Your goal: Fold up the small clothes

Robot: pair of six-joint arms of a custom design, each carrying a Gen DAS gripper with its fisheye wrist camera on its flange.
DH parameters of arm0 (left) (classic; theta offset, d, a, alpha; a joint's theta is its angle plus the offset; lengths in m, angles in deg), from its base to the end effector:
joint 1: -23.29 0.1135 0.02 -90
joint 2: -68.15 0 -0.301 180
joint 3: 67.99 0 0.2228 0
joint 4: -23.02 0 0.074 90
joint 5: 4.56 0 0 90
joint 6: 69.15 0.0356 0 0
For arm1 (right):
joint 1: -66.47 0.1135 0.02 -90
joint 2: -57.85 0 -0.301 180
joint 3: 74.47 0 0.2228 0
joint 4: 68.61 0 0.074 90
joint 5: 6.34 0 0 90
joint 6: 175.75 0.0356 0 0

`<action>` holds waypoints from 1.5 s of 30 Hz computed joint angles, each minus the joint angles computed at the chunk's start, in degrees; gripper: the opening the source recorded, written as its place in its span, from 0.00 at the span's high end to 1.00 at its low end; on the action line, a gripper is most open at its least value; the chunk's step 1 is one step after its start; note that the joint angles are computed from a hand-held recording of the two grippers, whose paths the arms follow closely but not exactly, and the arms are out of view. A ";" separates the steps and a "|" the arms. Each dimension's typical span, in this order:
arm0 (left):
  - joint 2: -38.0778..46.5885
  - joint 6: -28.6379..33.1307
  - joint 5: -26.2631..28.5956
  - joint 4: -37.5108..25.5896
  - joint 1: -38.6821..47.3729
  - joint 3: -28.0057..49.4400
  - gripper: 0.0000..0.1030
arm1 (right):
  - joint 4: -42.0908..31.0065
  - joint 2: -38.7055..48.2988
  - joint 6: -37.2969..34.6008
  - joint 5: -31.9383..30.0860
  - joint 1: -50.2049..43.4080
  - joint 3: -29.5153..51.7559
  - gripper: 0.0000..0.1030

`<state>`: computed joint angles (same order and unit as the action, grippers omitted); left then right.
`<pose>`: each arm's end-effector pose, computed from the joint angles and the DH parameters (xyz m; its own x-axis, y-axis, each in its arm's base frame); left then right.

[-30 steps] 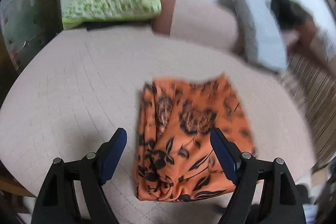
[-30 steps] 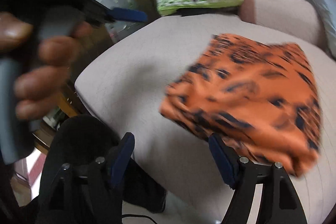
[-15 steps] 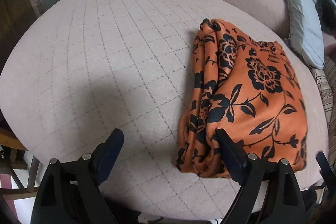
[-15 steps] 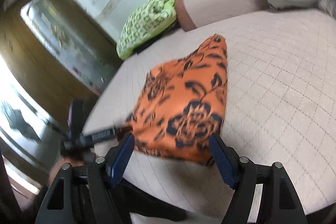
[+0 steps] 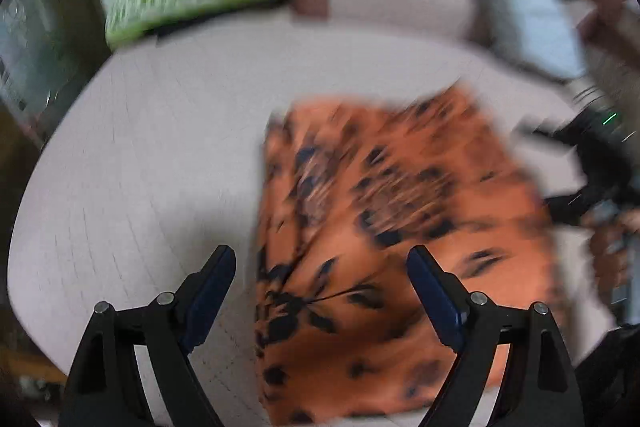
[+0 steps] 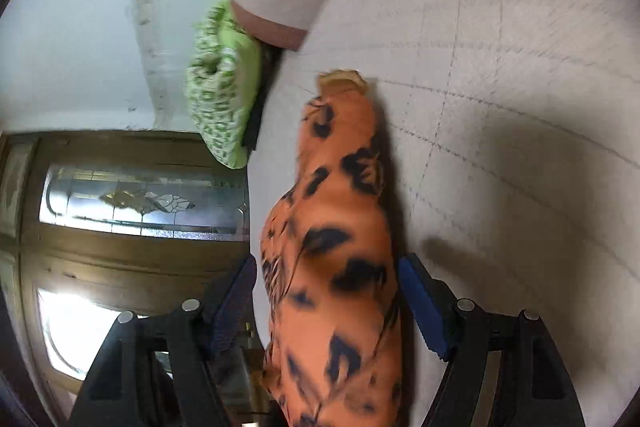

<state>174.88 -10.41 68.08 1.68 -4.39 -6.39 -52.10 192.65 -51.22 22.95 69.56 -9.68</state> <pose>0.2767 -0.1332 0.1449 -0.8694 -0.1032 -0.4832 -0.1325 0.9908 0.0267 0.3604 0.0506 0.0442 -0.9699 0.2254 -0.0926 0.0065 0.4040 0.9147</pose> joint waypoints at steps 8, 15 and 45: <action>3.30 -2.90 8.50 15.08 6.68 -10.95 0.05 | 6.62 -5.87 -1.32 11.74 6.83 -2.37 0.73; 2.92 -3.92 6.71 18.10 4.97 -13.67 0.04 | 8.40 -4.66 4.33 11.11 2.28 -6.30 0.21; -0.93 -7.92 16.42 14.77 6.12 -11.74 0.06 | 2.16 -25.56 -10.63 21.61 6.80 -22.30 0.42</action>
